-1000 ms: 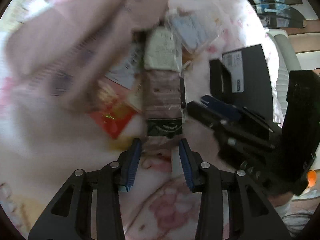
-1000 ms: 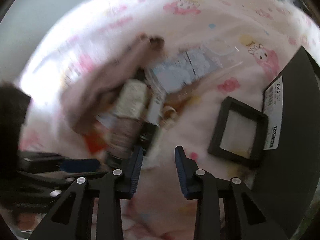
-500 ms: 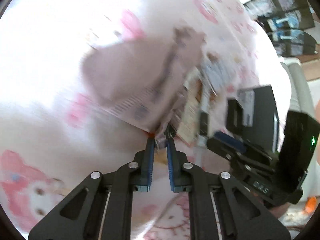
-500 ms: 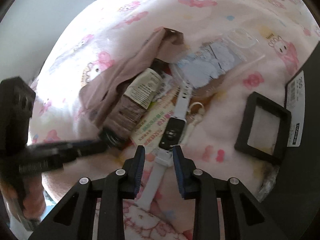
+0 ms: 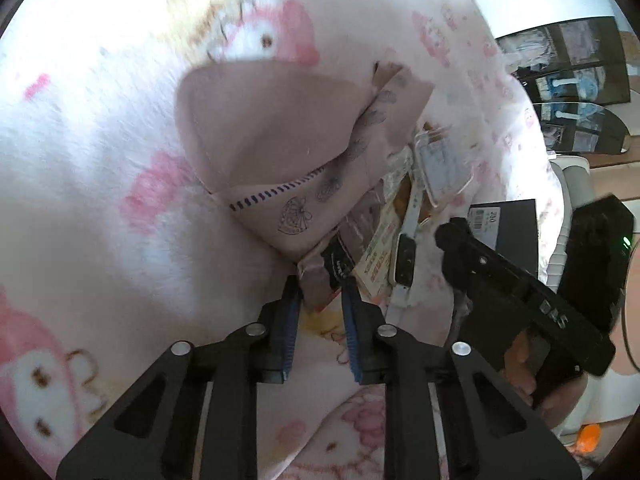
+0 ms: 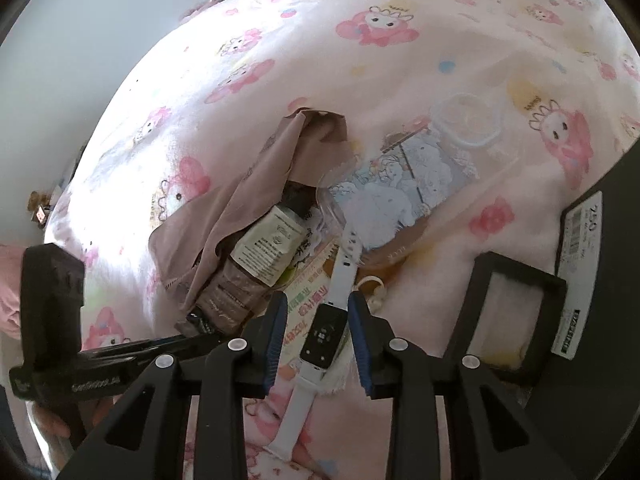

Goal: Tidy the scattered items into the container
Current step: 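Lift the tube with the left gripper while the right gripper grasps its white cap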

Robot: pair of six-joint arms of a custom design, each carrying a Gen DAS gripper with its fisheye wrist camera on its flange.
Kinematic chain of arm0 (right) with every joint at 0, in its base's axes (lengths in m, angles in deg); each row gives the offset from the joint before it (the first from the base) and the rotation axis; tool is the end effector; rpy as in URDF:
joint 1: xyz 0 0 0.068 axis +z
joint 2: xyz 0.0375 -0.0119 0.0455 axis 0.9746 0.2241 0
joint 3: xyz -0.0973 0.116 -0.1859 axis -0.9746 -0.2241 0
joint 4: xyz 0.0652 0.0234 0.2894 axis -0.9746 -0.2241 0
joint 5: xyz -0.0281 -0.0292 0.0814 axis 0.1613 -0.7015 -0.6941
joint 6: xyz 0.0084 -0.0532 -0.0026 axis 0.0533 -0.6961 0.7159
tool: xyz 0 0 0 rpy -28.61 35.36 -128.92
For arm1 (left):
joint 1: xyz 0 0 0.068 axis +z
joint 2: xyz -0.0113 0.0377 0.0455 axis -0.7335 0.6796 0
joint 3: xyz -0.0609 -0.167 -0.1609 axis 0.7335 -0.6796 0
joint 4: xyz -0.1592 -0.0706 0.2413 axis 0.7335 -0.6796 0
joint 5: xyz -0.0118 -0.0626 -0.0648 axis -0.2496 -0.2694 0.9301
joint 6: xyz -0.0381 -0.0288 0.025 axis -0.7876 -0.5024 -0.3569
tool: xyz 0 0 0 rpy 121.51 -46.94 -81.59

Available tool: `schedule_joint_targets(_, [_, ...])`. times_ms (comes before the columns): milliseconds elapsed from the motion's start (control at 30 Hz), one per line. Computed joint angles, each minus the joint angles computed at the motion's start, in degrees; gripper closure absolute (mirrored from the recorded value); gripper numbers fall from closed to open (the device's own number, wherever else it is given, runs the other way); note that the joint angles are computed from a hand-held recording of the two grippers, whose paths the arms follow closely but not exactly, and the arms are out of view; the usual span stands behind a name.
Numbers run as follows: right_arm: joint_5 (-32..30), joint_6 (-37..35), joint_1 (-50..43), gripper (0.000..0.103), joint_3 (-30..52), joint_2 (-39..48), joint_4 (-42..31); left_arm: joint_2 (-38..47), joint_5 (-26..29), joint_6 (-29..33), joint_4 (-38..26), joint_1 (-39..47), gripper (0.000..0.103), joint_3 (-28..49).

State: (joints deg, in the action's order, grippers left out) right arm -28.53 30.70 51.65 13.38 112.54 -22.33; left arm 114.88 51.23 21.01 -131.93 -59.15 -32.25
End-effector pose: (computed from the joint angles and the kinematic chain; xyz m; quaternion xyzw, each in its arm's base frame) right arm 0.1991 -0.0795 0.1679 0.1103 0.9668 0.1479 0.1767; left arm 0.2208 -0.0690 0.1143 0.0331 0.9412 -0.3345 0.0336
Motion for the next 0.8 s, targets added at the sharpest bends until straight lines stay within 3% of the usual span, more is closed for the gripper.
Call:
schedule_joint_targets(167, [-2.5,0.8,4.0,0.074,0.0,0.9,3.1,3.6,1.5,6.3,-6.7,6.4,0.091,3.4])
schedule_joint_targets(267, [-2.1,2.3,6.3,0.070,0.5,2.7,5.5,5.6,-0.7,5.2,-5.7,7.2,0.091,5.1])
schedule_joint_targets(333, [-2.5,3.7,7.0,0.063,1.6,6.6,7.5,5.6,0.3,5.3,-5.8,7.4,0.091,4.7])
schedule_joint_targets(433, [0.0,6.2,8.1,0.062,3.1,12.1,10.7,6.2,3.2,5.2,-5.5,5.9,0.084,4.1])
schedule_joint_targets(533, [-3.9,6.7,6.9,0.056,4.2,16.0,12.6,6.0,1.3,3.3,-3.5,4.0,0.081,2.8])
schedule_joint_targets(633, [-6.5,5.5,7.5,0.057,4.2,17.5,14.6,6.7,2.6,-0.2,-0.2,3.7,0.082,2.0])
schedule_joint_targets(800, [-8.1,4.7,6.7,0.071,2.1,12.5,13.1,4.5,-0.3,-0.7,-0.6,3.6,0.082,2.9])
